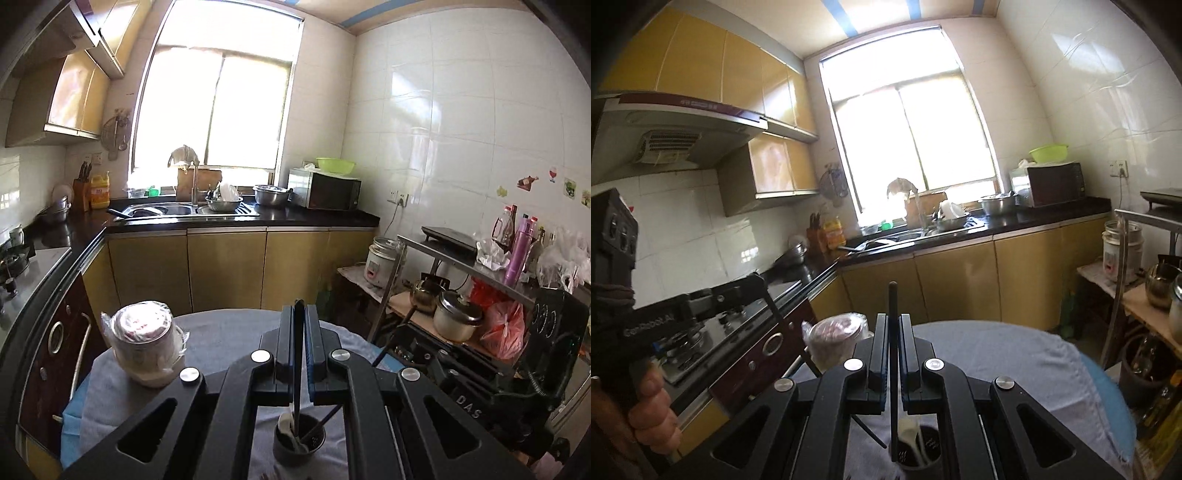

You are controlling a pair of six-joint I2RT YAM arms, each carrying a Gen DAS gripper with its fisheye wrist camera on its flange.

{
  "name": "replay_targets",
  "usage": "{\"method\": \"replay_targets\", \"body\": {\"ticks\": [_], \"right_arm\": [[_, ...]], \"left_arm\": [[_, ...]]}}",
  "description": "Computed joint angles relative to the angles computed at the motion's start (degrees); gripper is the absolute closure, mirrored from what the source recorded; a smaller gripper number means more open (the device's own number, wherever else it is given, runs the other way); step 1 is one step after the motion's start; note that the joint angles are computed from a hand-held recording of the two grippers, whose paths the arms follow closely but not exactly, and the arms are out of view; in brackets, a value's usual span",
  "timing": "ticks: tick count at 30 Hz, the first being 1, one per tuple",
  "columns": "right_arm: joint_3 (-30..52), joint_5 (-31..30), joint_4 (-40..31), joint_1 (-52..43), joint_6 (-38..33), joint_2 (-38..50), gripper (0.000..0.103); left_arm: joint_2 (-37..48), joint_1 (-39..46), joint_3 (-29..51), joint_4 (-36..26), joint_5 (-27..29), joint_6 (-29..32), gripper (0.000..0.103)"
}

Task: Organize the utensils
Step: 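Drop the chopsticks into the black cup and open both tools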

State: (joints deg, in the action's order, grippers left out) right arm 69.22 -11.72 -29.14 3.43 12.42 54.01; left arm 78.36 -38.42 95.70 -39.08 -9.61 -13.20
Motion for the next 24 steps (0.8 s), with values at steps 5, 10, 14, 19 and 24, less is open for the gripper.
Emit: {"method": "replay_targets", "body": {"ticks": [5,10,14,19,24], "right_arm": [[-1.0,3.9,2.9,1.4,-0.5,2.5,0.098],[-4.0,2.4,2.7,0.0,-1.4,5.5,0.098],[-5.1,-4.4,-0.3,-3.4,-0.2,6.7,0.096],[-6.6,-9.6,-3.3,-8.3,-0.8,2.8,0.083],[-10.4,-19.2,-6.5,-18.3,-1.5,-6.0,0.080]], "left_arm": [[2.2,0.1,-3.7,3.4,-0.8,-1.0,0.098],[5.8,2.0,-6.6,3.8,3.1,-3.8,0.098],[8.0,2.8,-7.0,1.1,5.0,-5.2,0.095],[-0.2,3.2,-14.2,3.6,4.8,-6.2,0.065],[-11.0,0.7,-22.1,2.8,-1.4,-5.7,0.046]]}}
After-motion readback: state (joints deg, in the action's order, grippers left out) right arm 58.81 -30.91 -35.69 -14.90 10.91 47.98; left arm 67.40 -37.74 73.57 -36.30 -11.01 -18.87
